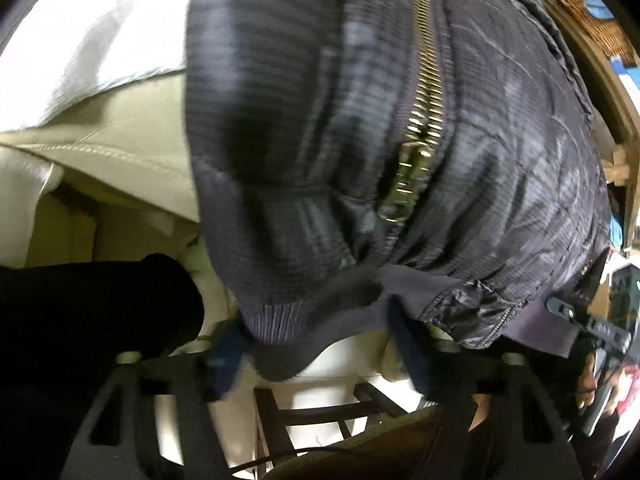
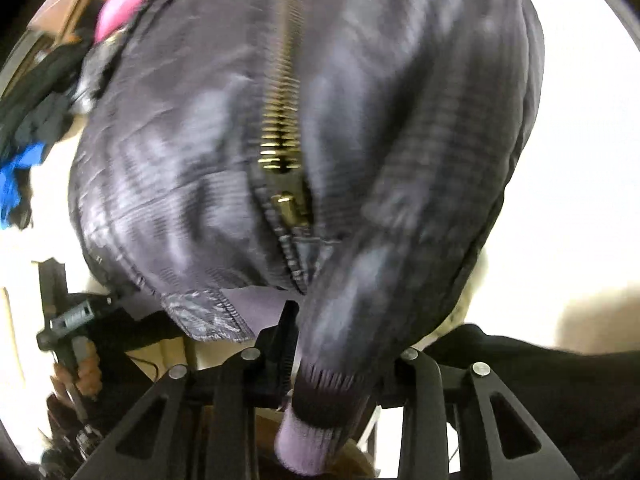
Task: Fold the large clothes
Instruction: 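Grasp the jacket hem with both grippers and lift it up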
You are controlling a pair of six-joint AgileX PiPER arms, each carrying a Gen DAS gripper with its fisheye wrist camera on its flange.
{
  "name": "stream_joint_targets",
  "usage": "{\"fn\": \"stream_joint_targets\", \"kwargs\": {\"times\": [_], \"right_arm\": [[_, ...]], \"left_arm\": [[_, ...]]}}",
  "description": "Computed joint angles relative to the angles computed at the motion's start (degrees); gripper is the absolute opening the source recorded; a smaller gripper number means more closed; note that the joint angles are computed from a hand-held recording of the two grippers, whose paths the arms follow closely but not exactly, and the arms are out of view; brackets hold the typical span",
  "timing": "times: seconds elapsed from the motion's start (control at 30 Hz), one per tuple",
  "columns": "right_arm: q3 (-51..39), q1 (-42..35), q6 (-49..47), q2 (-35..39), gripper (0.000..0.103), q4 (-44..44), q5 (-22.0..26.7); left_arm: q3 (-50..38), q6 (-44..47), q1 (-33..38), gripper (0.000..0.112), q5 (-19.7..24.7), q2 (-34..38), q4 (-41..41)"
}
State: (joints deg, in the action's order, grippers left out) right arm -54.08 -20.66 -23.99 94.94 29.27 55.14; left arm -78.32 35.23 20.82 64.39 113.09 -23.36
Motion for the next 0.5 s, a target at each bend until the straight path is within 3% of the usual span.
{"fn": "stream_joint_targets", "kwargs": {"times": [0.03,0.1,0.17,0.2,0.23,0.27,0.33,0.37,0.43,0.5], "right_arm": [[-2.46,1.11,1.66,2.84,0.062,-0.02,-0.05],[-4.41,1.69,2.75,5.94,0.083,-1.07,-0.01],[-5.83,3.07,5.0,7.46,0.083,-4.0,-1.0],[-5.72,2.91,3.68,7.71,0.083,-3.56,-1.72],[-5.18,2.68,2.43,7.57,0.079,-3.41,-2.79],[-4.99,2.62,1.48,7.51,0.076,-3.59,-3.17],[-4.71,2.27,-0.43,7.06,0.033,-2.48,-1.81],[-4.54,1.69,-1.24,6.62,0.029,-2.41,-1.35],[-3.64,0.84,-1.81,4.44,0.021,-3.33,-0.97],[-2.29,0.83,-1.78,1.24,0.017,-3.93,-0.35]], "left_arm": [[0.57,0.5,-0.08,0.036,-0.65,-0.27,-0.09],[1.18,1.09,-0.06,0.036,-0.68,-0.62,-0.81],[0.58,-0.35,-0.62,0.039,-0.18,-0.62,-0.74],[-0.74,-1.39,-0.7,0.053,0.66,0.15,-0.65],[-2.93,-1.84,-0.18,0.064,2.34,1.66,-0.66],[-3.36,-2.1,-0.1,0.064,2.97,2.44,-1.0],[-3.04,-0.83,0.18,0.062,2.71,2.48,-1.32],[-2.42,-0.11,0.08,0.056,2.13,2.2,-1.63],[-0.18,2.0,0.07,0.008,0.89,-0.05,-2.26],[1.01,3.01,0.04,0.009,0.77,-1.15,-3.15]]}}
